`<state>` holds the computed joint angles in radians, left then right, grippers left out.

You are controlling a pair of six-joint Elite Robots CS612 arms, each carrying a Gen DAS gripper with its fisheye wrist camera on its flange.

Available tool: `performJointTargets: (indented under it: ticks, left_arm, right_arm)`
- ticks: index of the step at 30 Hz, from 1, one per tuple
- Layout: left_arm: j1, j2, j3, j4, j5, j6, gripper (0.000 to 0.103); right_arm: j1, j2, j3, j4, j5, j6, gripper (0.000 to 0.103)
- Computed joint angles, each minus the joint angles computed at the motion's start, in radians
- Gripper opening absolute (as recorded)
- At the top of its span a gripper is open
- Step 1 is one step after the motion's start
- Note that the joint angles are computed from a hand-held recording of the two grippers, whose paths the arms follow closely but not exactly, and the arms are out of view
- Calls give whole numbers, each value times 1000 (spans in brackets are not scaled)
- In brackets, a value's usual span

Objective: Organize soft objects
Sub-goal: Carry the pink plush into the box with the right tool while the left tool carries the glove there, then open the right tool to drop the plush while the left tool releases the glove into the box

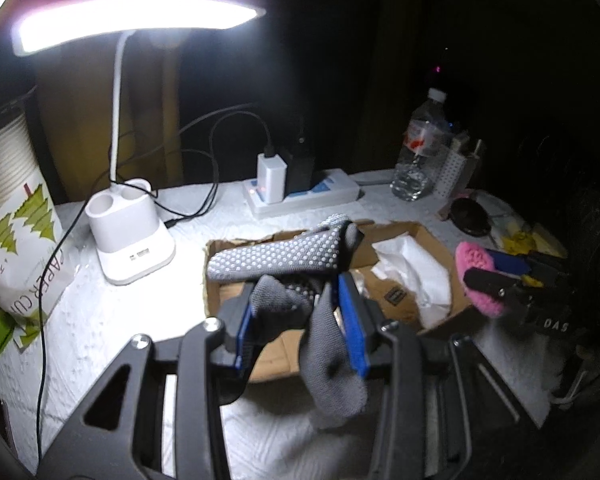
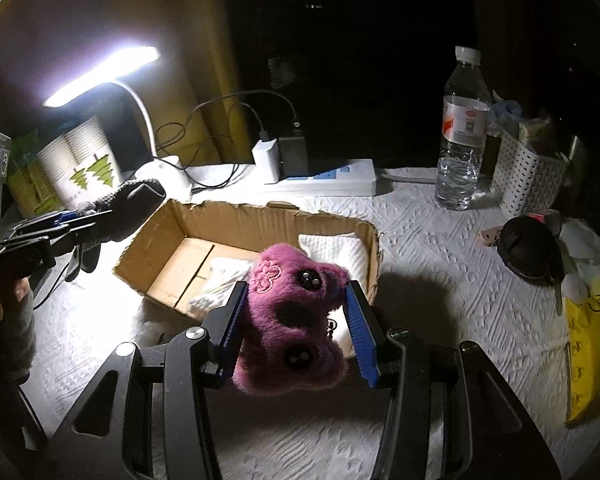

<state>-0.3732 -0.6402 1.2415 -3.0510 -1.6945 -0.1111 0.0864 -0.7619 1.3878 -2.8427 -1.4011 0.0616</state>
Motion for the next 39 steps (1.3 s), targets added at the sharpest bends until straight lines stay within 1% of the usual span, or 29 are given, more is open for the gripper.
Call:
performJointTargets:
  ticks: [7,10,13,17,20,22,24,31,35,37,39]
  left_arm:
    - [2,41,-57,55,-5,-20,39]
    - [2,56,-80,82,-12,-16,39]
    - [1,68,-97,106,-13,-12,40]
    - [-3,79,-116,147,-9,-2,41]
    - [-8,86,-131,186,5,6,42]
    - [-10,88,-138,206,1,18,44]
    - [-11,87,-135,204,3,20,51]
    - [-11,78,-122,190,18,11,52]
    - [-12,73,-114,183,19,16,52]
    - [-12,72,-111,181,19,15,52]
    - [-12,70,-108,179,17,13,52]
  right_arm:
    - [-4,38,-53,36,-18,1,50]
    - [-3,52,-71,45,-32,-2,50]
    - [-5,64,-83,57,-29,0,50]
    - [-4,76,-96,69,-30,-19,50]
    - [-2,80,-99,67,-31,-34,54]
    - [-2,80,-98,61,-27,-41,56]
    - [-3,79,-95,52,-24,-36,57]
    - [-4,73,-78,14,-40,-12,57]
    - [-3,65,-64,-16,-74,11,57]
    - [-3,68,-73,19,-90,9,59]
    - [-7,76,-83,67,-88,12,60]
